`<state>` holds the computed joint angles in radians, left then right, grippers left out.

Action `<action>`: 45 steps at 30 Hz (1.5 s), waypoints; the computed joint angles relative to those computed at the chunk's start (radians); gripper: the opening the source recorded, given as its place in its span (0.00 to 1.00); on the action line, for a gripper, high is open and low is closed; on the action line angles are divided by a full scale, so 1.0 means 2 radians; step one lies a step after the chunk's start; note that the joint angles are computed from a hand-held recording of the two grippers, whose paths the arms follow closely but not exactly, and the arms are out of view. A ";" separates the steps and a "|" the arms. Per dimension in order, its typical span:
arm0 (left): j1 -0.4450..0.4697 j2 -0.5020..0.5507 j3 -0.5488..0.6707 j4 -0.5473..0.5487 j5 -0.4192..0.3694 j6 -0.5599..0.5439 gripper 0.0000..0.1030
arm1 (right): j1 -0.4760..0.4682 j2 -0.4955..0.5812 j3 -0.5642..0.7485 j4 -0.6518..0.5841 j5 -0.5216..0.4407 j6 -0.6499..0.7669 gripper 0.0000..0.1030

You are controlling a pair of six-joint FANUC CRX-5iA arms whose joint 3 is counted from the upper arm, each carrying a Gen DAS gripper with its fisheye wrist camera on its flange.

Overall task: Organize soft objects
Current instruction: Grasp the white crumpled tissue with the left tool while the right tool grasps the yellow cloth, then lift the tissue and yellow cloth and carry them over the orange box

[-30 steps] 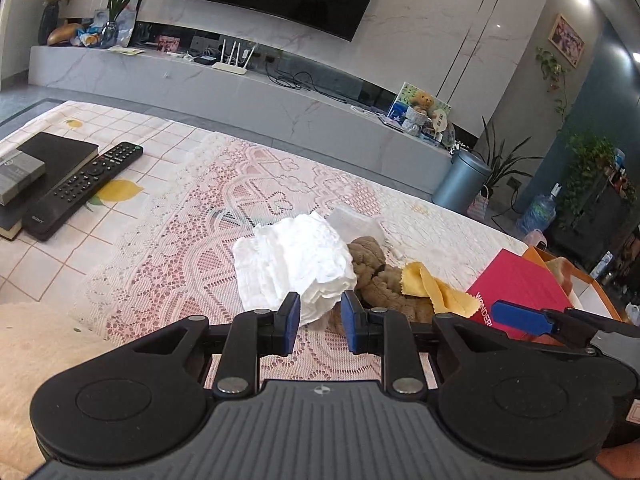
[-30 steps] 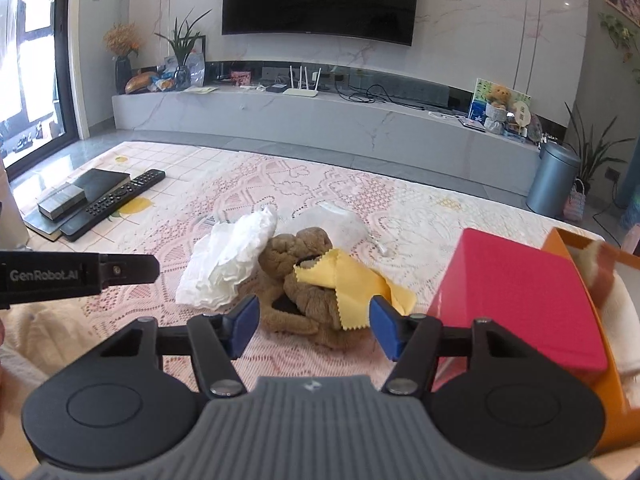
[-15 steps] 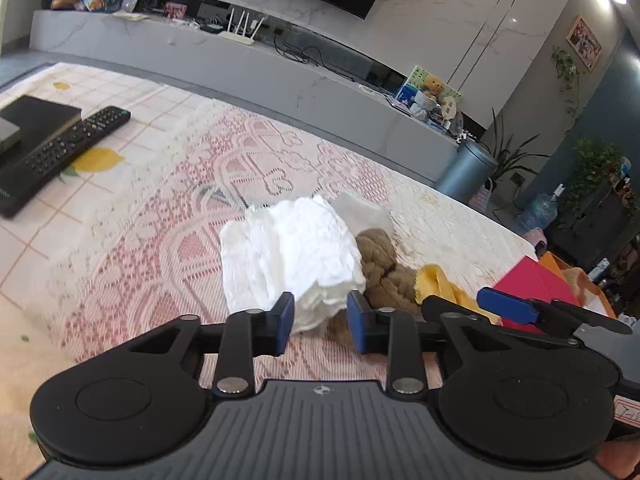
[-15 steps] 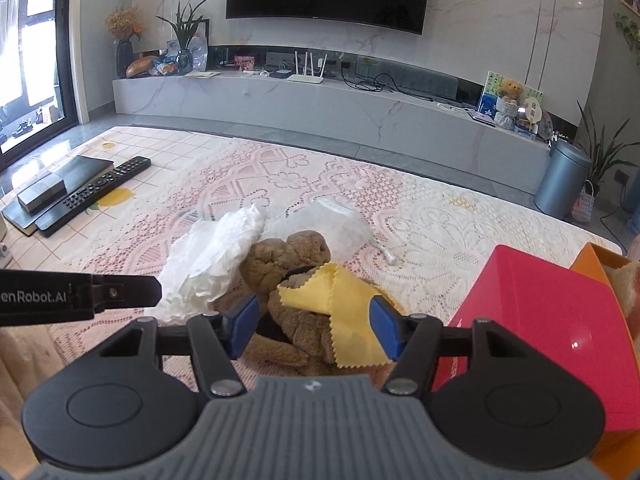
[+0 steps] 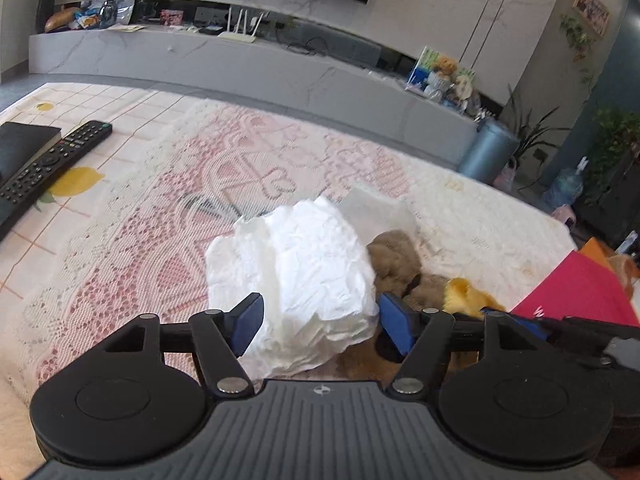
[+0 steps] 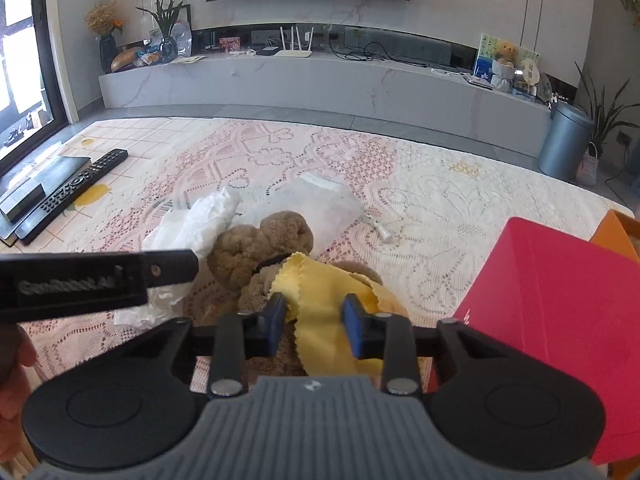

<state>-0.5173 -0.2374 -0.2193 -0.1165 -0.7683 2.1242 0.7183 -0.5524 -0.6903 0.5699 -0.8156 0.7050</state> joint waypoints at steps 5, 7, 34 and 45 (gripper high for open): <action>-0.007 0.010 0.013 -0.019 -0.025 0.012 0.63 | 0.005 -0.006 0.001 -0.001 -0.010 -0.002 0.02; -0.005 0.014 0.014 -0.014 -0.030 0.010 0.45 | 0.007 -0.005 0.001 0.000 -0.015 0.007 0.01; -0.049 -0.117 -0.049 -0.084 0.022 0.143 0.20 | 0.160 -0.129 -0.044 0.110 -0.134 -0.116 0.00; -0.102 -0.145 -0.037 -0.133 -0.027 0.208 0.20 | 0.322 -0.224 -0.067 0.163 -0.273 -0.221 0.00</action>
<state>-0.7209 -0.5275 -0.2927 -0.3816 -0.8220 2.5393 1.3619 -1.0013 -0.8237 0.8962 -1.3619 0.2628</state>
